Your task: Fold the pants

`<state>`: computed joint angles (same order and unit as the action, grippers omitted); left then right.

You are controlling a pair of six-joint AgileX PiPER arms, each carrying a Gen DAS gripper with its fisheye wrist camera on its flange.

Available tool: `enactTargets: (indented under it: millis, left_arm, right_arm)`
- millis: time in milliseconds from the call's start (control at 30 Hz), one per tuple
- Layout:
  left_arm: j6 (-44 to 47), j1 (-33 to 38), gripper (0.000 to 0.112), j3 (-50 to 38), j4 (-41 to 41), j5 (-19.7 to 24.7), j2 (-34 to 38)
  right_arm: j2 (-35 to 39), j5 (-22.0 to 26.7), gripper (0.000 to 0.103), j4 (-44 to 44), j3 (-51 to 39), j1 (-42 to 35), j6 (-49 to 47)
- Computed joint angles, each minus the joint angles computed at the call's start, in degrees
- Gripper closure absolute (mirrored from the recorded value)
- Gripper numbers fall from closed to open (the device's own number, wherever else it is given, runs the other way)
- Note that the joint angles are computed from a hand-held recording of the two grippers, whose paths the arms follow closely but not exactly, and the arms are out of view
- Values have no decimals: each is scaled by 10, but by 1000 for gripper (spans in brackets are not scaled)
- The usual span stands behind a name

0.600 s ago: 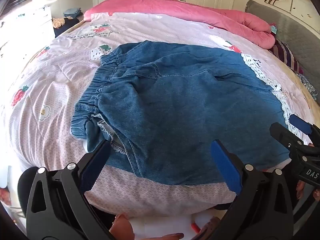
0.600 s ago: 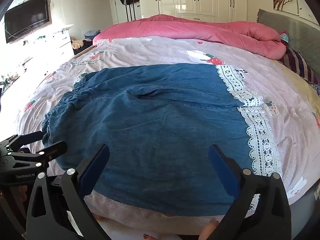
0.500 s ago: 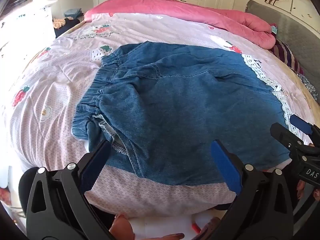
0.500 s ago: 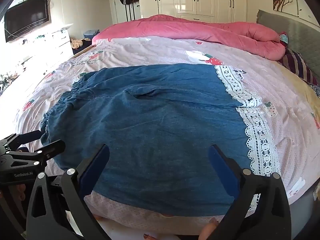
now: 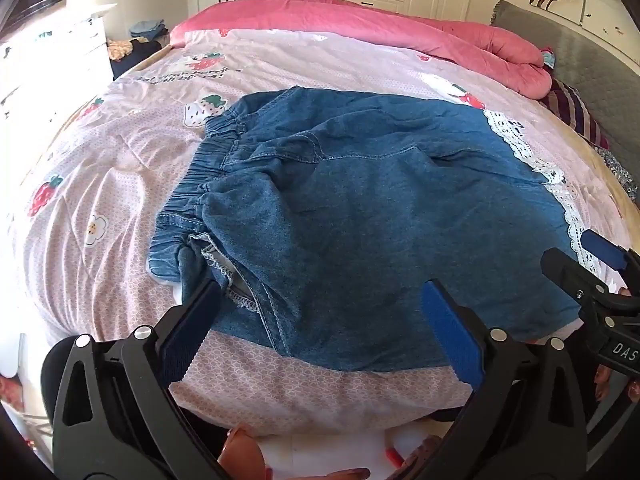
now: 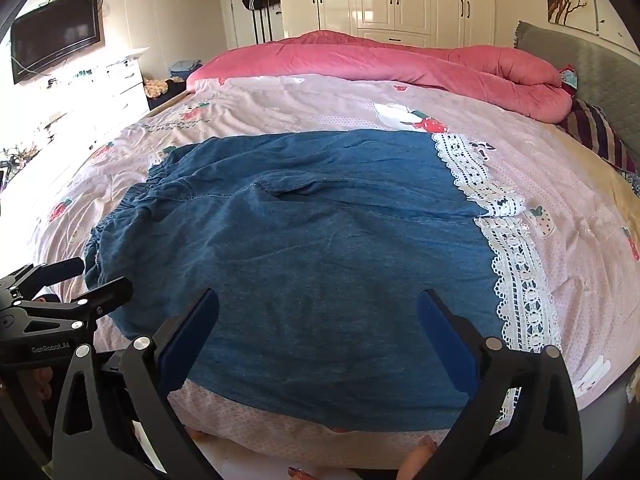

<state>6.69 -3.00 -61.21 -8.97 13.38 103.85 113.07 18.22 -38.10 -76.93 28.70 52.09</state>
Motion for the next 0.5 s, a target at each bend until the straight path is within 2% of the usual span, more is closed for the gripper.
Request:
enactTargets:
  millis: [200,500]
  left_arm:
    - [11,0,18,3,-9,-2,-3]
    - [-18,-2,18,6,22,-7,-7]
  right_arm:
    - [-1,5,4,-15,0,3,14]
    - [-1,10,4,-5,-3,3,3]
